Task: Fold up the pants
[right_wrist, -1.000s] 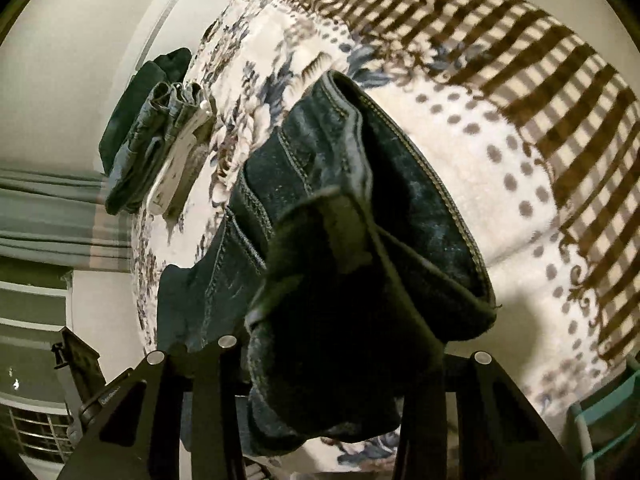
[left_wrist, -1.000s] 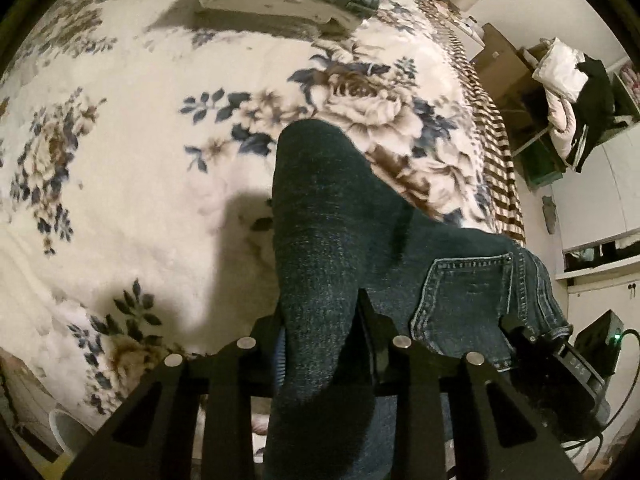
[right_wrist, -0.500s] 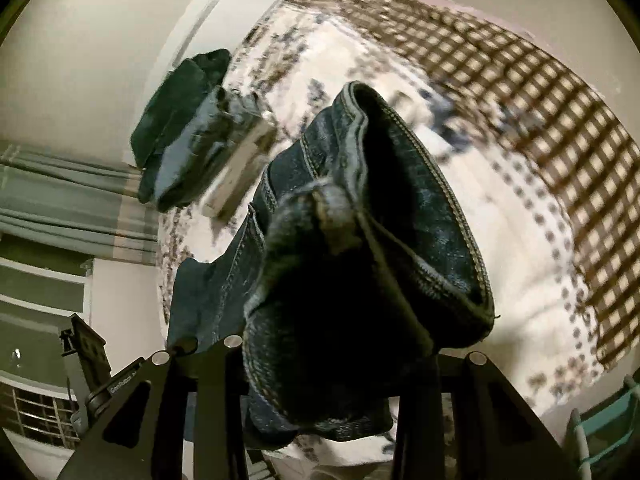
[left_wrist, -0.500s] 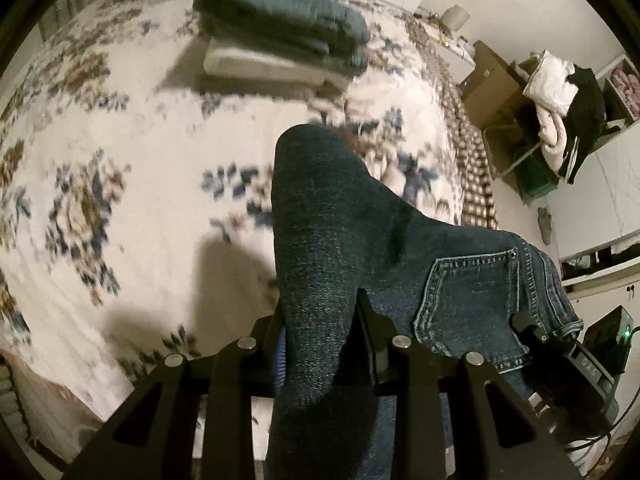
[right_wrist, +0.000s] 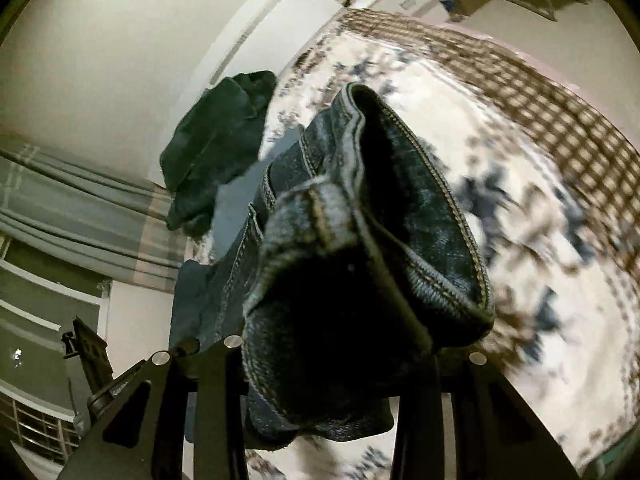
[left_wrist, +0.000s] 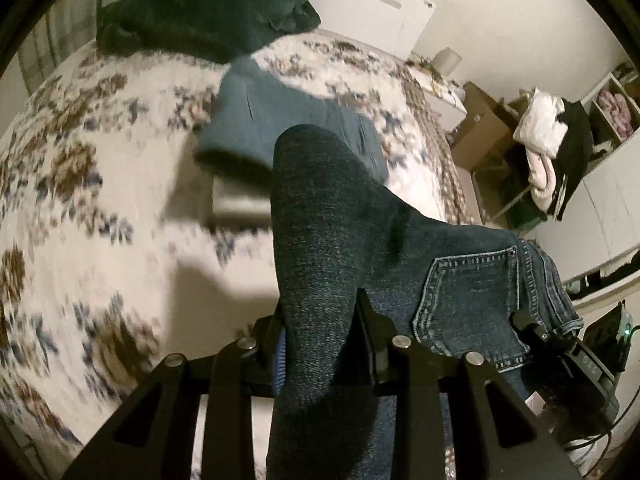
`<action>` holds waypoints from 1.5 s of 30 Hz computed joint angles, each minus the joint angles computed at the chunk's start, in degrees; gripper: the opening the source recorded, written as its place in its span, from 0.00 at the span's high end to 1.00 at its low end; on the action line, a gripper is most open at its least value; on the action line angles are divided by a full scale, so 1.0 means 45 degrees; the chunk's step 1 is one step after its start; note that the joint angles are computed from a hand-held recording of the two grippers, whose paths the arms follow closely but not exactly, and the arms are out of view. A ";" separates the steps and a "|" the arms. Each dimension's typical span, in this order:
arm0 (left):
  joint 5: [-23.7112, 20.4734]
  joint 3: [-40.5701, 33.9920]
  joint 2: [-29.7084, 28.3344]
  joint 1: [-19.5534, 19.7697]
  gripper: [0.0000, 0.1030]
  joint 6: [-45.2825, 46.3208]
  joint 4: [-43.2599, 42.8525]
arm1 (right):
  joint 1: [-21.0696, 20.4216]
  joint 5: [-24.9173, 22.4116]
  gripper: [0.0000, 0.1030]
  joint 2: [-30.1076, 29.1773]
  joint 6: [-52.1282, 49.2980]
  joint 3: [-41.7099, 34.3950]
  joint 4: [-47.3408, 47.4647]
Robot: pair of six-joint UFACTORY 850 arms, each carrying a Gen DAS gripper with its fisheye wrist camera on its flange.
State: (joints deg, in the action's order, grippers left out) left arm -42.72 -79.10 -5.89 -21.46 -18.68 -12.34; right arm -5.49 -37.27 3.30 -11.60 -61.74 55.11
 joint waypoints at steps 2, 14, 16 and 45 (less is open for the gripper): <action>-0.0086 -0.0954 -0.0783 0.0570 0.75 0.0582 -0.0236 | 0.0385 0.0298 0.63 -0.0933 -0.0015 -0.1010 0.0142; -0.1204 -0.8141 -0.6843 0.2625 0.75 0.2422 -0.0859 | 0.1711 0.1047 0.63 -0.8792 0.0719 -0.9760 0.0618; -0.1459 -0.9213 -0.7777 0.2832 0.75 0.2486 -0.0738 | 0.1804 0.0874 0.63 -1.0121 0.1104 -1.1292 0.0487; -0.1744 -0.7563 -0.5802 0.0975 0.16 -0.2598 0.6227 | 0.3737 -0.0777 0.02 -0.9346 0.8654 -1.2484 -1.5917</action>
